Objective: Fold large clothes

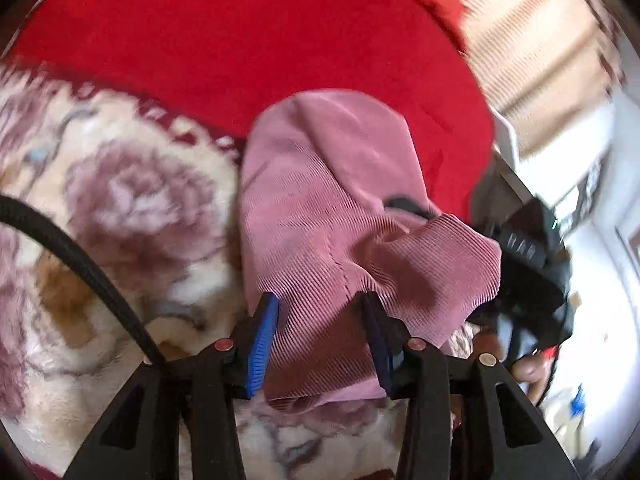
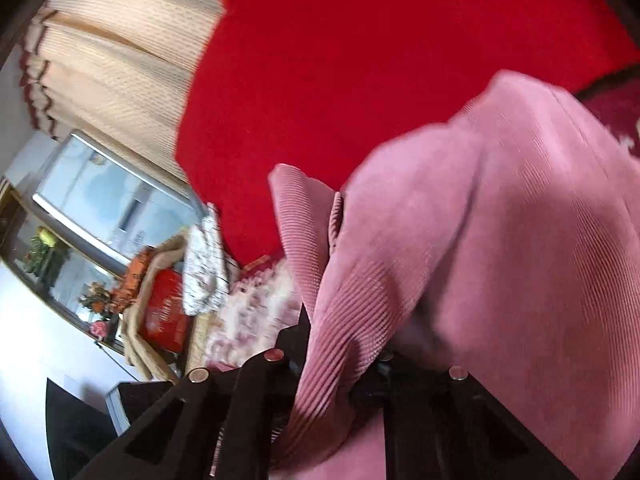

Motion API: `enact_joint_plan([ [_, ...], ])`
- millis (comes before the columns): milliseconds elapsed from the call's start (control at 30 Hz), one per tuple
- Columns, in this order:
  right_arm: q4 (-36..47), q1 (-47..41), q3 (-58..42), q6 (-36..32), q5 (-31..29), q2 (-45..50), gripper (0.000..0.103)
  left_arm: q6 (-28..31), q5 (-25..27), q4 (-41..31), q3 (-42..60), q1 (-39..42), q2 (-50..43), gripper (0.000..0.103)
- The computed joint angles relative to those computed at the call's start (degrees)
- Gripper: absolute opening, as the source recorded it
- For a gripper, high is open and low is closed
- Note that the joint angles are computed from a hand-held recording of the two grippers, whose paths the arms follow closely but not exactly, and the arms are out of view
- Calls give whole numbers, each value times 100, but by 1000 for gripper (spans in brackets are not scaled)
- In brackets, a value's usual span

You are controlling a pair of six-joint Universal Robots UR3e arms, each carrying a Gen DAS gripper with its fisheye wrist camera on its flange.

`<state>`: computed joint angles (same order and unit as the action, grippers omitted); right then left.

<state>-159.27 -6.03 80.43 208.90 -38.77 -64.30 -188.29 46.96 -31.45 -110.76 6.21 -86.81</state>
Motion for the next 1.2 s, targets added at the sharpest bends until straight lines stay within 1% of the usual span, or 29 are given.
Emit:
enact_joint_plan([
  [33,-222,-67,165,59,65,-211,14,-30,49,129,62,-159,-13,44],
  [100,-410,-192,465,41,121,-624,13,-89,70,333,202,-410,-40,44],
  [200,-764,-647,1337,12,331,-1599,13,-195,104,776,569,-919,-175,44],
  [267,-1044,-1188,2067,110,603,-2298,13,-95,337,1023,779,-1309,-274,45],
  [300,-1064,-1473,2392,73,745,-2593,13,52,607,1070,935,-1584,-344,47],
  [367,-422,-2050,3031,-497,819,-3296,13,350,981,917,1144,-1891,-409,50],
  [400,40,-2251,3227,-888,863,-3484,13,444,1032,844,1206,-1926,-445,51],
  [433,717,-2371,3325,-1417,786,-3580,13,430,1035,795,1276,-1898,-509,54],
  [467,1451,-2353,3264,-1969,560,-3489,13,336,1031,777,1315,-1852,-549,55],
  [500,1865,-2232,3165,-2202,250,-3230,13,104,1038,827,1388,-1754,-650,55],
  [533,2301,-2128,3022,-2320,132,-2787,12,-59,1061,858,1406,-1688,-680,55],
  [567,2450,-2139,3000,-2377,266,-2583,12,-199,1091,888,1417,-1637,-699,55],
  [600,2477,-2184,3012,-2424,395,-2513,12,-370,1230,983,1452,-1613,-785,55],
  [667,2578,-2251,2948,-2684,350,-2649,12,-434,1652,1018,1574,-1743,-932,55],
  [700,2586,-2252,2956,-2764,312,-2696,12,-356,1956,989,1763,-1882,-1179,55],
  [733,2626,-2241,2965,-2797,305,-2698,12,-171,2312,731,2048,-2087,-1452,56],
  [767,2661,-2256,2985,-2809,342,-2674,13,7,2566,419,2316,-2261,-1669,56],
  [800,2556,-2172,2961,-2639,341,-2618,13,191,2703,226,2475,-2304,-1834,56],
  [867,2682,-2209,2902,-2631,355,-2600,13,446,3338,142,2655,-2629,-2030,57],
  [900,2957,-2364,2870,-2829,448,-2601,17,599,3549,148,2713,-2748,-2093,57],
  [967,3493,-2454,2713,-2861,417,-2728,18,646,3800,142,2767,-2894,-2181,57],
  [1033,3961,-2595,2601,-3022,247,-3139,19,696,3997,211,2735,-2991,-2206,57],
  [1100,3972,-2598,2569,-3041,-126,-3627,19,643,3958,205,2726,-2969,-2198,57],
  [1200,3908,-2379,2492,-3040,-690,-4147,19,674,4002,272,2681,-2989,-2209,57],
])
